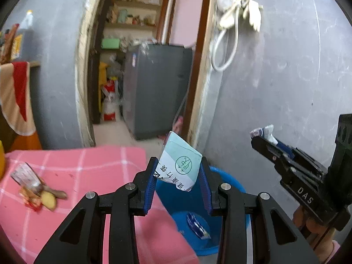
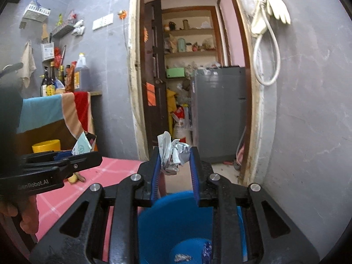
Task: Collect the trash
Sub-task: 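Carry the box and foil over the blue bucket and open both tools, then move both tools back over the remaining trash on the table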
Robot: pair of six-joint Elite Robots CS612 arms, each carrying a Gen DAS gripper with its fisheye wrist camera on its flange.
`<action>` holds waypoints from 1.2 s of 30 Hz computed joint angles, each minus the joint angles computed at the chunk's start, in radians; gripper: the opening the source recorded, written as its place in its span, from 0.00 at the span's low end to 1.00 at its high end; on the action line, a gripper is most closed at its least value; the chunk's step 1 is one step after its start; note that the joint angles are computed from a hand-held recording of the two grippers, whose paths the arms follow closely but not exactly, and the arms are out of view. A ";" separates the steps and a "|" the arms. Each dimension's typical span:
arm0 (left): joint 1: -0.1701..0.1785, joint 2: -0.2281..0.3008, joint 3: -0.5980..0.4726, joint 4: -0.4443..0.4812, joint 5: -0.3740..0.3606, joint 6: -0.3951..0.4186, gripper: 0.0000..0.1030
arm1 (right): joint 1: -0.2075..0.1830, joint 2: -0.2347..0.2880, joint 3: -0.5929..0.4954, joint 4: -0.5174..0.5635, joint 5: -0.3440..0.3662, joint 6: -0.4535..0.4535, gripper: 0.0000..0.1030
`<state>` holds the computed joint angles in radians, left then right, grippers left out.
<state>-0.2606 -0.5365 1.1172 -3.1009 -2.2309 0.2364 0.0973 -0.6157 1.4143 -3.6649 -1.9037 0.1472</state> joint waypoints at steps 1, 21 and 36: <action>-0.004 -0.003 0.001 0.030 0.007 0.014 0.31 | -0.004 -0.003 0.008 0.006 0.002 0.009 0.34; -0.042 0.007 -0.042 0.328 0.095 0.104 0.36 | -0.050 -0.033 0.041 0.257 0.092 0.161 0.38; -0.018 0.010 -0.041 0.246 0.094 0.028 0.52 | -0.046 -0.030 0.028 0.276 0.074 0.170 0.59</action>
<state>-0.2791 -0.5265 1.0764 -2.8548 -2.1369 0.2642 0.0509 -0.6459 1.4428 -3.3893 -1.8293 0.3170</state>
